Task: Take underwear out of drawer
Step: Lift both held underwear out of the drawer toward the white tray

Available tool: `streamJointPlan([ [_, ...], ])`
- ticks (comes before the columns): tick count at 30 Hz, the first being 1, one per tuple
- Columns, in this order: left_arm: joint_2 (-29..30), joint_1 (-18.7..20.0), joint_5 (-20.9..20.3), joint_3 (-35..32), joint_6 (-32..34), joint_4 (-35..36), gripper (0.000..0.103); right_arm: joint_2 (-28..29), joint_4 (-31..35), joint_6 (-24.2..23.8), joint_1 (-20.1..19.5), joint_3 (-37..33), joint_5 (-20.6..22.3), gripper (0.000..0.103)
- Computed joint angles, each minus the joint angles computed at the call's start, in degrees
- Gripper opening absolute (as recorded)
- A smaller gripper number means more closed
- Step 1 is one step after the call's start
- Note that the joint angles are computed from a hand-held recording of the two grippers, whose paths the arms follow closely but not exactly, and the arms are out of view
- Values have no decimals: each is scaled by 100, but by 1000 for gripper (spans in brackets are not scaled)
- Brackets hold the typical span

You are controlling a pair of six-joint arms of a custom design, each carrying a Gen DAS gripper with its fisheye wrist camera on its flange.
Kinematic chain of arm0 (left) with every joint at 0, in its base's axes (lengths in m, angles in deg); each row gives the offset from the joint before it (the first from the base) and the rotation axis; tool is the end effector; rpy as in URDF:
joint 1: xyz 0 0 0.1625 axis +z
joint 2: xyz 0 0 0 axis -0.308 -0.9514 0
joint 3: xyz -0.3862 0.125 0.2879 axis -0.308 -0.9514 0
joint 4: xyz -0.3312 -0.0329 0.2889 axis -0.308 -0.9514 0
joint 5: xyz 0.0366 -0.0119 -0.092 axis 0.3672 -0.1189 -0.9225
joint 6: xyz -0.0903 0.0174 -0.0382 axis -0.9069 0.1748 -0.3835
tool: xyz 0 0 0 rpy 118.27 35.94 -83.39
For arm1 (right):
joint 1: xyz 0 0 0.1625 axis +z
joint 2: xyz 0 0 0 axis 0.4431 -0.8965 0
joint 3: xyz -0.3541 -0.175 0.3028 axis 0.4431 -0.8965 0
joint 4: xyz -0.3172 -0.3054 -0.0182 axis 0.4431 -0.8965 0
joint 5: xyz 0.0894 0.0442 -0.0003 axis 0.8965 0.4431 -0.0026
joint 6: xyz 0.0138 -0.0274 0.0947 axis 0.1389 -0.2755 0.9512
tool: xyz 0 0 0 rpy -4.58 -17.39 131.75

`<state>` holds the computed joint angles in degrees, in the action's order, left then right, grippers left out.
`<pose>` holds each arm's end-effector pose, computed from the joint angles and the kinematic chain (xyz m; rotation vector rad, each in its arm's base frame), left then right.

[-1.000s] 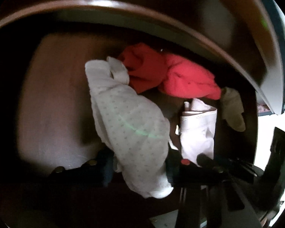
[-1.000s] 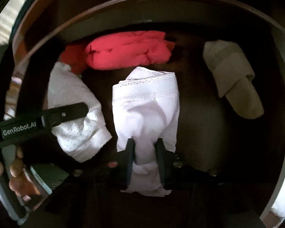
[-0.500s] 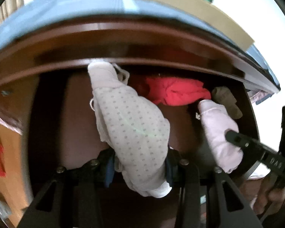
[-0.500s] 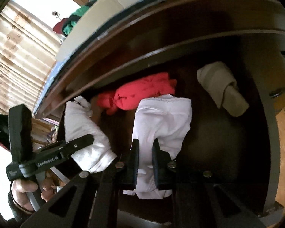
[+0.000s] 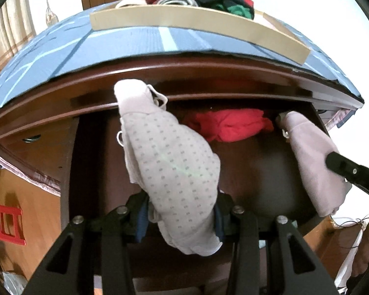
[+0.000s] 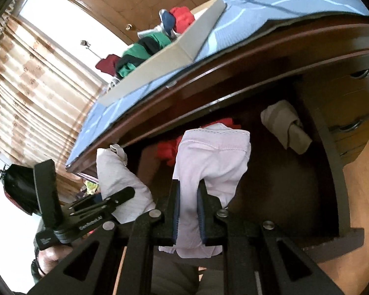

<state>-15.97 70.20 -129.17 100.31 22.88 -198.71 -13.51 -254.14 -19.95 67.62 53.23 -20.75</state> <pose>-0.2865 -0.7018 0.2077 0.3749 2.3986 -0.5032 0.1802 -0.7524 0.2417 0.2117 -2.9418 0.9168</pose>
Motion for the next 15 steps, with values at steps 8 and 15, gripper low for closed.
streamJointPlan([
  [8,-107,-126,-47,167,237,-435,41,-197,-302,55,21,243,167,15],
  [15,-328,-167,-47,341,367,-721,41,-293,-518,102,67,404,193,14],
])
